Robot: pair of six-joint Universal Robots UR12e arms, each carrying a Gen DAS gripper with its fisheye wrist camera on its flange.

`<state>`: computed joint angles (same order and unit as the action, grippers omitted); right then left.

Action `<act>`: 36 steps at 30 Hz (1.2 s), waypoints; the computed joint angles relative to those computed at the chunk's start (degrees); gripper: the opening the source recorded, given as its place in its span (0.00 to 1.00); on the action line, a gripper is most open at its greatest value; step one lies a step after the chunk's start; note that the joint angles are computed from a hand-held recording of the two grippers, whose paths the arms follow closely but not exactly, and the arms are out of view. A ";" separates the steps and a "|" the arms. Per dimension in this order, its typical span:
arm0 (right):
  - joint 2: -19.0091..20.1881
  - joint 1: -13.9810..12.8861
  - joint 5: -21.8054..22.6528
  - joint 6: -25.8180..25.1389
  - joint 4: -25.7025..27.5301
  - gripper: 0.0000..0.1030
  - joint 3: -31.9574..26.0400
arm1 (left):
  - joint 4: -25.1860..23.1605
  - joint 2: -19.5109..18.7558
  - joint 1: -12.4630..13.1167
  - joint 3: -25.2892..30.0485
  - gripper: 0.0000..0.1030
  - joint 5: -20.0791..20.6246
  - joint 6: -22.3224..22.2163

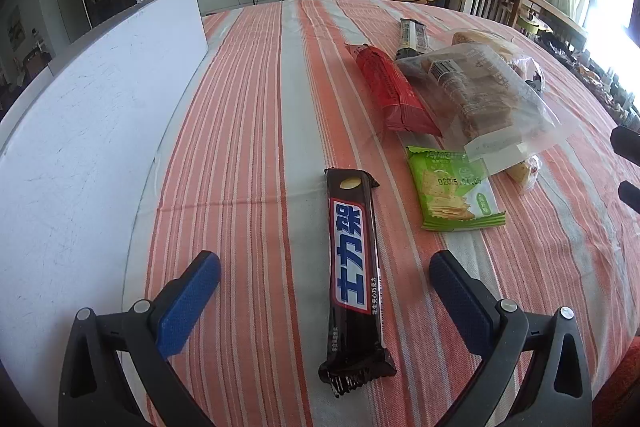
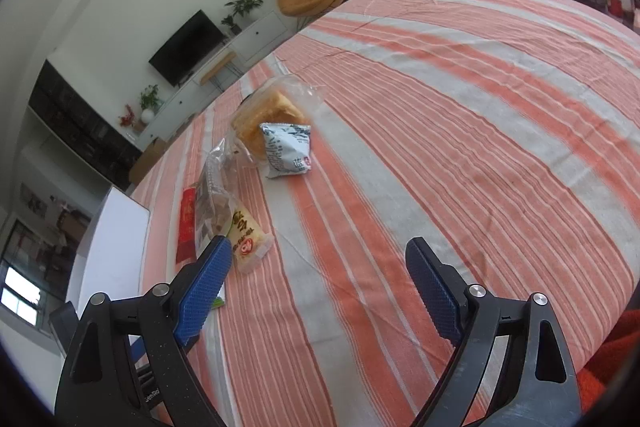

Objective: Organize snacks
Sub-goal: 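Grasp the dark chocolate bar with the left tool while the right tool grasps the white triangular packet, then carry the chocolate bar and white packet into the box with both tools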

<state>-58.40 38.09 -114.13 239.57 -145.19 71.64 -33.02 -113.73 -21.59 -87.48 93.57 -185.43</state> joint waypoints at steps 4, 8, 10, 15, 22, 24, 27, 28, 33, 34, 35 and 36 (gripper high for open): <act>2.62 -3.09 4.08 -8.98 7.13 0.85 -5.58 | 0.04 -0.01 0.02 -0.01 1.00 -0.08 0.07; 4.51 -5.75 12.74 -10.09 8.23 0.57 -8.03 | 0.07 0.00 0.02 0.01 1.00 -0.23 0.15; 5.75 -6.07 13.62 -10.24 8.67 0.55 -9.75 | 0.05 -0.03 0.01 0.06 1.00 -0.24 0.18; 8.99 -5.55 10.59 -13.52 13.05 0.56 -15.44 | 0.10 0.01 0.00 -0.02 1.00 -0.21 0.11; 7.43 -6.34 14.00 -12.23 9.79 0.33 -12.30 | 0.09 -0.02 0.00 0.01 1.00 -0.26 0.12; 5.83 -6.23 15.01 -11.70 7.58 0.33 -9.45 | 0.10 -0.01 0.00 -0.01 1.00 -0.24 0.11; 2.88 -5.75 16.21 -10.71 4.56 0.33 -4.53 | 0.11 -0.01 0.00 -0.02 1.00 -0.25 0.13; 1.75 -5.56 16.95 -9.96 4.22 0.33 -2.85 | 0.11 -0.01 0.00 -0.02 1.00 -0.25 0.13; -1.82 -4.15 18.75 -10.38 7.02 0.34 1.41 | 0.04 -0.03 0.03 0.03 1.00 -0.51 0.20; -2.13 -3.87 18.36 -10.69 7.55 0.35 1.70 | -0.08 -0.01 0.08 0.06 1.00 -0.83 0.37; -2.33 -3.66 18.03 -10.59 8.38 0.39 1.81 | -0.48 0.00 0.16 0.17 1.00 -1.23 0.82; -2.46 -3.57 17.81 -10.15 9.35 0.43 1.78 | -1.57 0.01 0.25 0.52 1.00 -1.79 1.70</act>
